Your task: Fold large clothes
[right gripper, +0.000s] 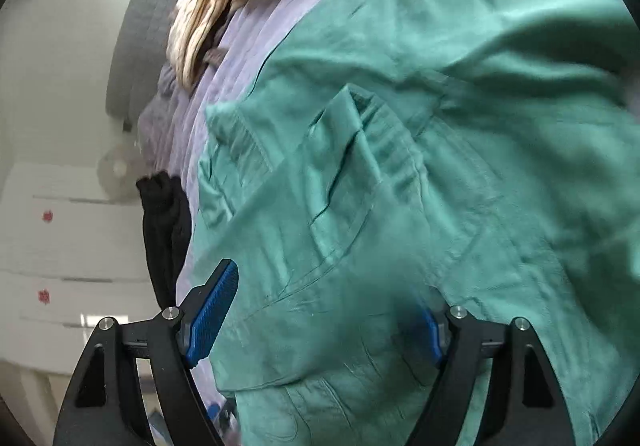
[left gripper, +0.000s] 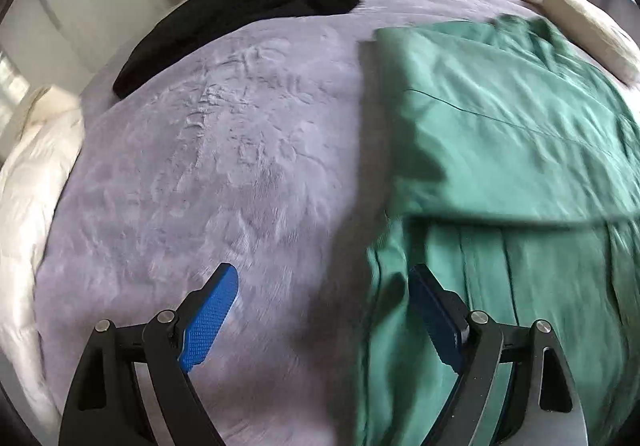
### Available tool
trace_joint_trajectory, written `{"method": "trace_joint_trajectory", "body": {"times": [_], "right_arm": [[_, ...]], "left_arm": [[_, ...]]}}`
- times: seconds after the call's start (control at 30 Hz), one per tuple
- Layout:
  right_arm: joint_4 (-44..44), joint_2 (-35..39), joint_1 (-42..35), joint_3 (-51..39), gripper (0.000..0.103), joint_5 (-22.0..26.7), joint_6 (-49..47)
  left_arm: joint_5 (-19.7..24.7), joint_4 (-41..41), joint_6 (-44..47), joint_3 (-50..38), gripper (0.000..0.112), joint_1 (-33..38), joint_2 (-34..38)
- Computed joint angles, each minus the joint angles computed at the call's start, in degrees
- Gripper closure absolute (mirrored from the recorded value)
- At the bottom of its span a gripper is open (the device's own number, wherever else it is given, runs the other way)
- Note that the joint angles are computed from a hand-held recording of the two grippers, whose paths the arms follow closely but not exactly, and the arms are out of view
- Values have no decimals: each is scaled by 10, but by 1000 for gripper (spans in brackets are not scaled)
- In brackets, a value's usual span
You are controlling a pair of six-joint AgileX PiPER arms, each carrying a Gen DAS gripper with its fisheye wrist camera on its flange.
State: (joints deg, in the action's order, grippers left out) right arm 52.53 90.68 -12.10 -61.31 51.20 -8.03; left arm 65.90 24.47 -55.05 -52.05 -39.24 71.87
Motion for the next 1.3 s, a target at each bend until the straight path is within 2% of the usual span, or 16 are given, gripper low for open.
{"method": "trace_joint_trajectory", "body": {"times": [0.1,0.23,0.3,0.4,0.5,0.57,0.6,0.63,0.67,0.8,0.97,1.1,1.17,1.2,1.23,1.3], "right_arm": [[-9,-3,-6,-5,22,0,2],[-29,23,-9,-38,22,21,-4],[-39,17,-4,-35,22,20,-5],[-61,3,-2,-29,22,25,-8],[-81,1,5,-36,22,28,-9],[-96,4,13,-42,22,24,-4],[-103,4,17,-45,33,23,1],[-123,4,25,-50,54,23,14],[-165,10,43,-68,98,25,40],[-181,10,77,-116,98,29,4],[-149,25,85,-162,98,19,-61],[-172,71,42,-121,96,6,-18],[-115,80,2,-87,94,18,-36],[-93,72,-13,-70,89,18,-39],[-94,56,-18,-57,87,15,-26],[-111,30,-11,-52,64,29,1]], "left_arm": [[-37,-60,95,-26,24,76,-10],[-139,-161,240,-129,24,214,110],[-160,-210,286,-193,24,247,189],[-165,-273,337,-280,24,275,295],[-152,-283,336,-335,27,272,353],[-165,-311,352,-340,76,274,359],[-160,-322,360,-347,102,274,362],[-166,-310,353,-342,105,270,353],[-173,-304,352,-336,108,268,343],[-210,-318,369,-280,108,293,285],[-212,-338,384,-284,108,314,310],[-234,-334,351,-263,107,315,317],[-231,-333,346,-261,105,319,309],[-215,-312,335,-264,95,318,301],[-200,-281,315,-270,68,313,296],[-168,-181,244,-270,31,297,268]]}}
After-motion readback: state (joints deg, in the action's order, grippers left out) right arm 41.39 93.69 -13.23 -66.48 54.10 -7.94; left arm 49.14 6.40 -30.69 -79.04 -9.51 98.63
